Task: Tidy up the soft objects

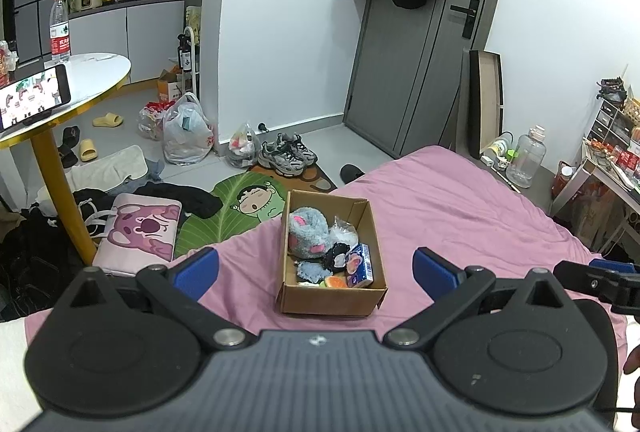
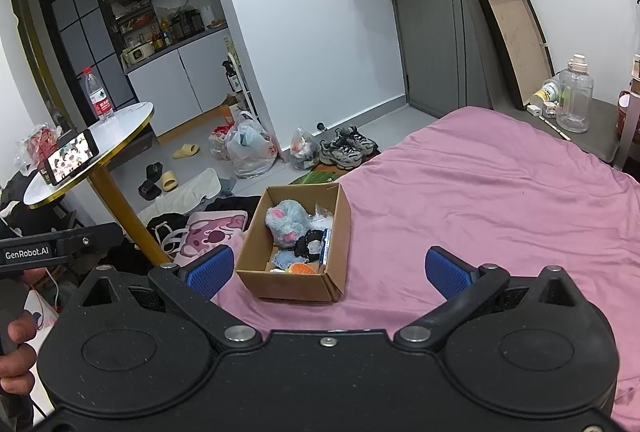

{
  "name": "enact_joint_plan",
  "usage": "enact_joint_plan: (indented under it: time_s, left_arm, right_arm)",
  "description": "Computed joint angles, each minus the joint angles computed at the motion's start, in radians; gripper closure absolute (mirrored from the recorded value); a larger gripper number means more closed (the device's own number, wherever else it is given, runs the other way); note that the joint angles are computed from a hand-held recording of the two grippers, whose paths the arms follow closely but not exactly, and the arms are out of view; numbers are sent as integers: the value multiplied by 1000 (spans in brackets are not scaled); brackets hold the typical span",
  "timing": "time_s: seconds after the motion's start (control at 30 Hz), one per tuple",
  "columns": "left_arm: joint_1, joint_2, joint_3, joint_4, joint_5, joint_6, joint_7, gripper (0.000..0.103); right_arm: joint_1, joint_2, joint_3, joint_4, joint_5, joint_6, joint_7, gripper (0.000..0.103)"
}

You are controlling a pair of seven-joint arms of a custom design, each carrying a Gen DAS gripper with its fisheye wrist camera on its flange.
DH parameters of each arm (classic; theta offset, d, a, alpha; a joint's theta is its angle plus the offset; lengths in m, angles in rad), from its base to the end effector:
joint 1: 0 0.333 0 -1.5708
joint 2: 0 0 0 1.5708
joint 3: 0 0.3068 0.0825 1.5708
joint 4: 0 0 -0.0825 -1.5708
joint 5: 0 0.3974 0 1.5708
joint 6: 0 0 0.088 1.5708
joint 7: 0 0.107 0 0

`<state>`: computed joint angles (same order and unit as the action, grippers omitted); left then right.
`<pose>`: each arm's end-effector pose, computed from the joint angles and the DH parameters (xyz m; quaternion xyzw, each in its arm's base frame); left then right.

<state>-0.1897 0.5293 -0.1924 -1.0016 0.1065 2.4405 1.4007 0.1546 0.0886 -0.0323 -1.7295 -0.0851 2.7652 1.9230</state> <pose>0.7195 -0.2335 0.6628 -0.5724 0.6901 -0.3810 0.2256 0.6476 0.0842 0.6228 -0.5750 0.6788 -0.2658 0.3716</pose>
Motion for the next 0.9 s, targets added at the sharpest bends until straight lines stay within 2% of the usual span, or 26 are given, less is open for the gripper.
enact_joint_plan:
  time_s: [0.9]
  left_arm:
    - [-3,-32,2,-38,15,24,-25,1]
  right_arm:
    - [3,-5,2,7,-11,-5,6,0]
